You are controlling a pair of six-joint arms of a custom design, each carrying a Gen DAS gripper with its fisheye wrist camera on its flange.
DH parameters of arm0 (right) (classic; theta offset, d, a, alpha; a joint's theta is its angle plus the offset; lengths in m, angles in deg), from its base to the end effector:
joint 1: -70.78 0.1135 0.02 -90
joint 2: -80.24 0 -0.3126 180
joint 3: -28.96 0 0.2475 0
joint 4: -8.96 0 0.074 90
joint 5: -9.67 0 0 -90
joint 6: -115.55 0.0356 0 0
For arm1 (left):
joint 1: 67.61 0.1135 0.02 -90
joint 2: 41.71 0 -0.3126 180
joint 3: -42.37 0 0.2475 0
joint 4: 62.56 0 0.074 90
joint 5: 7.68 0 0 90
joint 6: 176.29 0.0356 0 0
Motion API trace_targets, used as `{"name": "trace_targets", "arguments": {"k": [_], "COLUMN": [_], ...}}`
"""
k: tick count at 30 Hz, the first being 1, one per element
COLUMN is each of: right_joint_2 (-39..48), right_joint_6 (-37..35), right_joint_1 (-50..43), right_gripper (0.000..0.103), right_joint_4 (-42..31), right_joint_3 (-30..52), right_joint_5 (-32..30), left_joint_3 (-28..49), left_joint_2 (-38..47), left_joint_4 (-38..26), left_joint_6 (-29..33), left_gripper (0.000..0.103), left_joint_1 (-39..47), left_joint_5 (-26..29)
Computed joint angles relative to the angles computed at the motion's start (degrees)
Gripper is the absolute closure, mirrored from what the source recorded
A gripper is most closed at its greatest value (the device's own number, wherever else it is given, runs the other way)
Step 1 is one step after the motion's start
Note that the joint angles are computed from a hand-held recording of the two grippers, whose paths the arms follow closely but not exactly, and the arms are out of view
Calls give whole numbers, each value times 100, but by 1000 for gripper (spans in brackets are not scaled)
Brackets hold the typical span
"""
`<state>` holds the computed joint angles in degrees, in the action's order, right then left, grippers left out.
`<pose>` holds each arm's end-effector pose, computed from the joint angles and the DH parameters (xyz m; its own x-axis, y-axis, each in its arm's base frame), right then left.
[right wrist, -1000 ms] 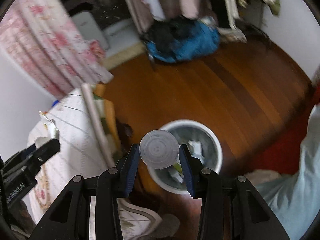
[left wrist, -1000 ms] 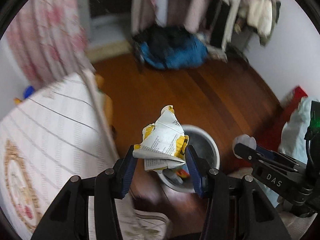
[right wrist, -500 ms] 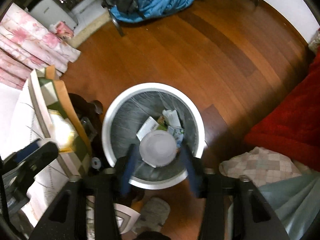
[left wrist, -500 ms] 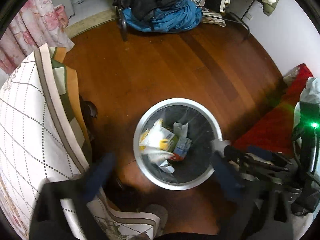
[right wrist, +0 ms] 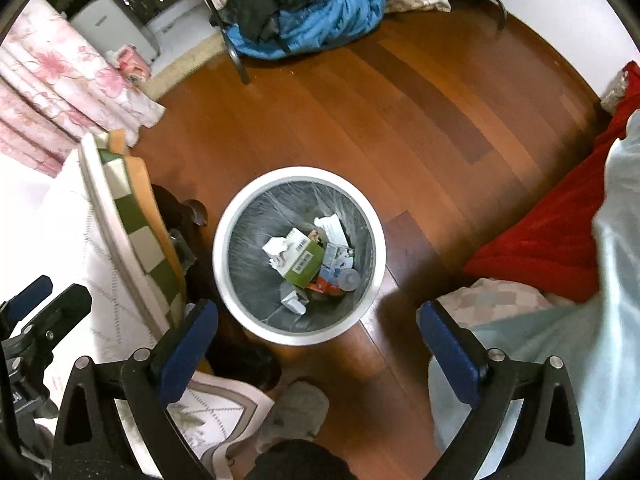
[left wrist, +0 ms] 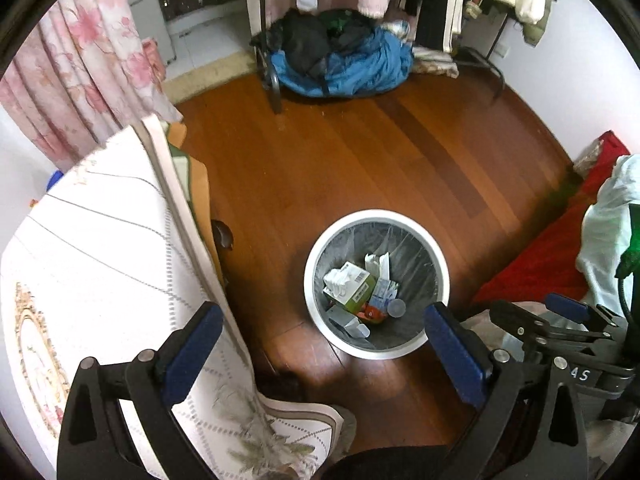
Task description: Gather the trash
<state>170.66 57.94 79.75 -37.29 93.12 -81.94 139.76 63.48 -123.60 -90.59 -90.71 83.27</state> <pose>0.2736 0.0442 0.2121 -0.8835 0.4026 -0.2394 0.3660 0.9123 0.1836 0.3554 -0.1523 0.2794 -0.8852 0.2961 -0.3588 0.3324 0.9422 -0.0425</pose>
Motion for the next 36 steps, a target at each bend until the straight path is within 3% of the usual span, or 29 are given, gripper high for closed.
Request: {"name": "trace_targets", "arguments": {"k": [8, 15, 23, 36], "right_joint_2": [-1542, -2489, -2738, -2555], "right_joint_6": [359, 955, 1937, 2757], "right_joint_1": [540, 1498, 3041, 4328], "right_gripper": [1, 1, 1, 1], "right_joint_4": [-1414, -2844, -4063, -4922], "right_joint_3": [605, 1669, 2907, 4144], "right_joint_5": [303, 774, 1376, 1793], "left_joint_3": [279, 613, 1082, 1955], "left_joint_2": [-1078, -1900, -2426, -2579], "left_joint_4": [-695, -1431, -2228, -3312], "left_joint_6": [60, 138, 268, 601], "left_gripper": [0, 0, 0, 0], "left_joint_1": [94, 208, 485, 1028], "left_joint_5": [197, 514, 945, 1575]}}
